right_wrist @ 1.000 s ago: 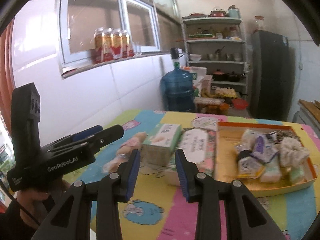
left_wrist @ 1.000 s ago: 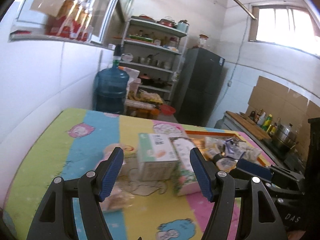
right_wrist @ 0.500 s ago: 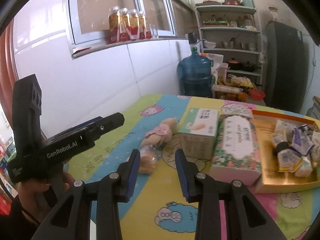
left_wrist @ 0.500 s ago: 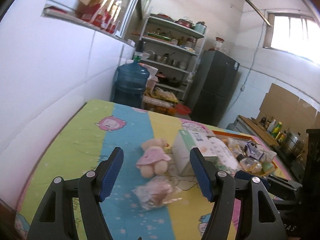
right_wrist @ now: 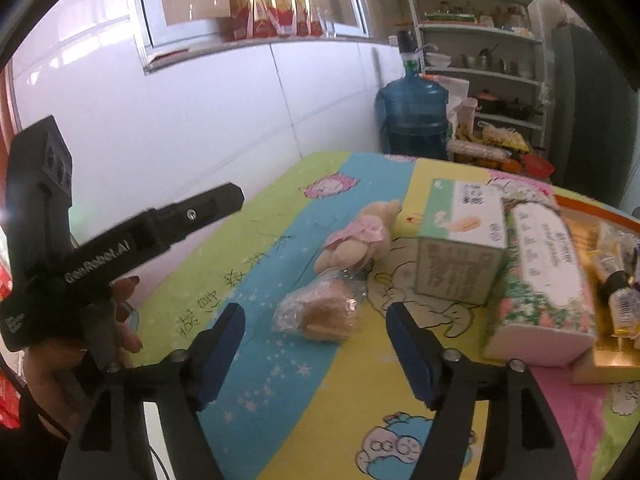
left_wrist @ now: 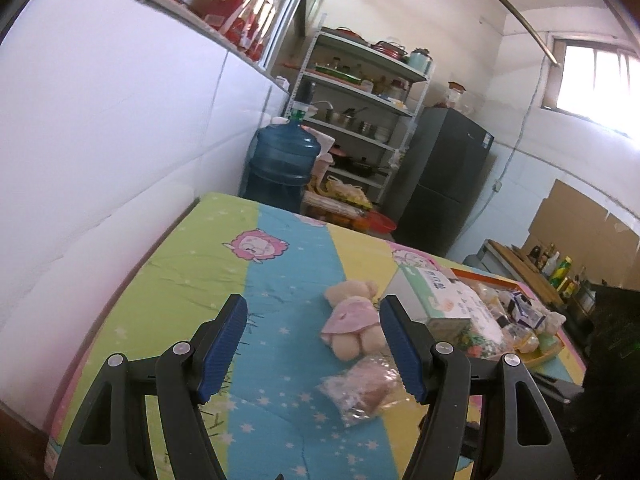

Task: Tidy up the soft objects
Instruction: 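Move both open grippers back over the remaining soft items on the bed, then grasp the pink-dressed teddy bear with the left gripper while the right gripper grasps the bagged bread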

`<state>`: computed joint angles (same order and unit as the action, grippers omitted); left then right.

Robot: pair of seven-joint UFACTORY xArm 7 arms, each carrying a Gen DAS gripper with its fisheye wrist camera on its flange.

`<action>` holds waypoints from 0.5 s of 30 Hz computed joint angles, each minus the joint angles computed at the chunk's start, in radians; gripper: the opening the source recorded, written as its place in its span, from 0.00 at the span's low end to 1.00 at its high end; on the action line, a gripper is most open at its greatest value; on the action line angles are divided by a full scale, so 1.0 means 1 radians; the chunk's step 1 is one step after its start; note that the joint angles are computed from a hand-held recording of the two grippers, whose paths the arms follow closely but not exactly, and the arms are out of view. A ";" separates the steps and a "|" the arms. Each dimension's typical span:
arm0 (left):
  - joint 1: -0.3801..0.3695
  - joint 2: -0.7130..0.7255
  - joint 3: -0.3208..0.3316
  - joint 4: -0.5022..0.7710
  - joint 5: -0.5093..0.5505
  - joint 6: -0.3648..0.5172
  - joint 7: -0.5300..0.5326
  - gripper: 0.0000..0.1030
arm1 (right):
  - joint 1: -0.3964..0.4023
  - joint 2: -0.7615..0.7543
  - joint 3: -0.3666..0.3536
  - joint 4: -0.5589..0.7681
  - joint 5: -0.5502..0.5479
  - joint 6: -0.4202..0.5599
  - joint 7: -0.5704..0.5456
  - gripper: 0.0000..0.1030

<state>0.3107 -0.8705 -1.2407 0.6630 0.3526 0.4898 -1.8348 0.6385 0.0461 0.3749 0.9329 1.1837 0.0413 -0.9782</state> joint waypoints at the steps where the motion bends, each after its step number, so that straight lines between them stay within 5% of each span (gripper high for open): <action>1: -0.005 -0.002 0.005 -0.009 -0.001 -0.003 -0.003 0.68 | 0.003 0.013 -0.003 0.006 -0.031 0.001 0.029 0.71; 15: -0.052 0.014 0.060 -0.099 0.048 -0.046 -0.074 0.68 | 0.041 0.156 -0.075 0.066 -0.599 -0.011 0.522 0.71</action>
<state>0.2589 -0.8568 -1.1807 0.5643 0.4005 0.4439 -1.9091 0.6793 0.2020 0.3001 0.9987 0.5852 0.0301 -0.4557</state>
